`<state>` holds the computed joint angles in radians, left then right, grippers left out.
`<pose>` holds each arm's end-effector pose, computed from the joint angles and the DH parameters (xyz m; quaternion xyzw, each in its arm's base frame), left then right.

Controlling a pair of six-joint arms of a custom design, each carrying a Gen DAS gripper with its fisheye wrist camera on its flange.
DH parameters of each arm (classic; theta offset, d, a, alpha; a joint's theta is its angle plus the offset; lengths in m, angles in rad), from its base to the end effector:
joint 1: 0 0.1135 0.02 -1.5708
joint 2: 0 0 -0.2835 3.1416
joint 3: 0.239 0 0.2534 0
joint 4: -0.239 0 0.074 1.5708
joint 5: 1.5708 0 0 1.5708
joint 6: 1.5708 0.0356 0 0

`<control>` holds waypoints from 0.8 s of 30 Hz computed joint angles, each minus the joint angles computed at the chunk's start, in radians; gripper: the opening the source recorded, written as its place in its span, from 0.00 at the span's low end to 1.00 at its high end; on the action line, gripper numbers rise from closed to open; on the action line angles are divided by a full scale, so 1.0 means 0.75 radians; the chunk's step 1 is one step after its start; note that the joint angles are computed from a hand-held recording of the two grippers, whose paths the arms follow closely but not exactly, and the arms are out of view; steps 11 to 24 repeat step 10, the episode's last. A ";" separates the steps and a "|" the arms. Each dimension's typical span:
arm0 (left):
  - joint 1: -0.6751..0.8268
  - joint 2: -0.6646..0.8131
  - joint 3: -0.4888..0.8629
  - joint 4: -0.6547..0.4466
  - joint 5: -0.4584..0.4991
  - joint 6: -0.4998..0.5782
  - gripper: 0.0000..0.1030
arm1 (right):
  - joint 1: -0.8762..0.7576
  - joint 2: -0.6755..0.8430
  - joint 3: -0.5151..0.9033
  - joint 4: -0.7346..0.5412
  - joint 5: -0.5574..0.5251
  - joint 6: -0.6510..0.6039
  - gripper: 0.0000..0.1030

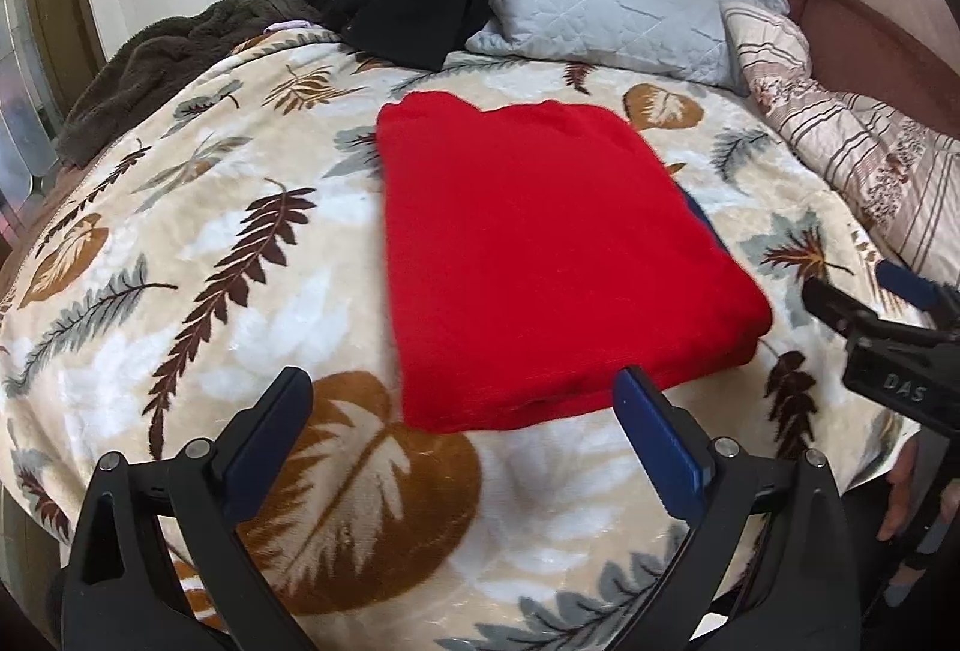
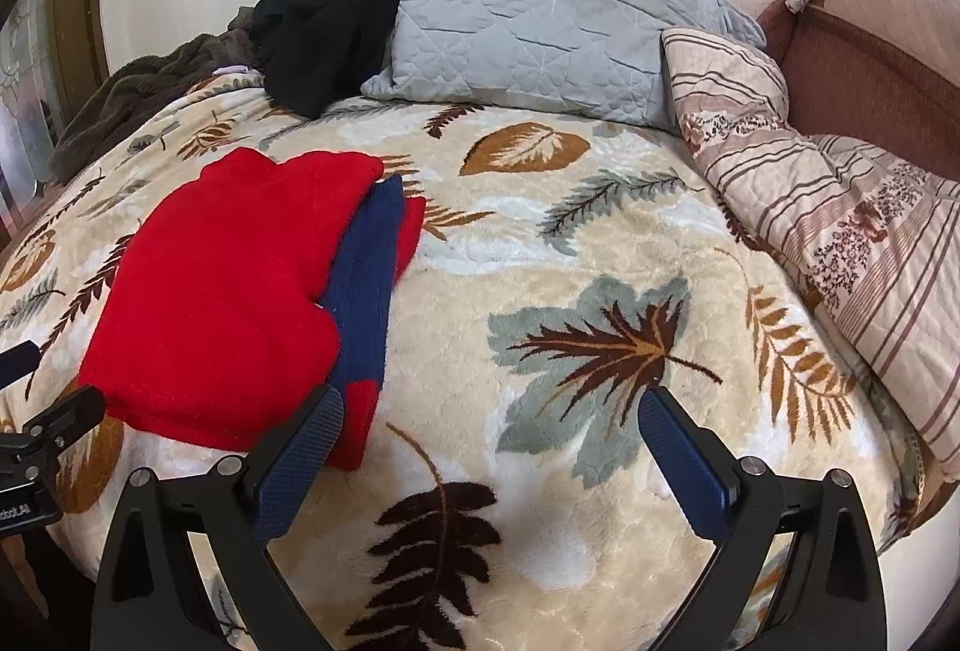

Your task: Fold small clothes

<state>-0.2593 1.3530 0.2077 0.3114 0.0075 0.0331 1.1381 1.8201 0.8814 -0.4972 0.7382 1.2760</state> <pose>0.1823 -0.0486 0.1097 0.1372 0.9227 -0.0441 0.3575 0.1464 0.2599 0.1256 0.0884 0.9266 -0.0693 0.3588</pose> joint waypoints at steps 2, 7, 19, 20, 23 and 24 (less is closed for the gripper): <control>-0.011 -0.021 -0.001 -0.017 -0.005 -0.004 0.98 | 0.000 -0.006 -0.006 0.012 -0.004 0.002 0.97; -0.039 -0.059 0.003 -0.057 -0.050 -0.022 0.98 | -0.013 -0.030 -0.014 0.016 -0.025 -0.007 1.00; -0.041 -0.067 0.012 -0.082 -0.056 -0.026 0.98 | -0.012 -0.035 0.004 -0.034 -0.013 0.009 1.00; -0.041 -0.067 0.012 -0.082 -0.056 -0.026 0.98 | -0.012 -0.035 0.004 -0.034 -0.013 0.009 1.00; -0.041 -0.067 0.012 -0.082 -0.056 -0.026 0.98 | -0.012 -0.035 0.004 -0.034 -0.013 0.009 1.00; -0.041 -0.067 0.012 -0.082 -0.056 -0.026 0.98 | -0.012 -0.035 0.004 -0.034 -0.013 0.009 1.00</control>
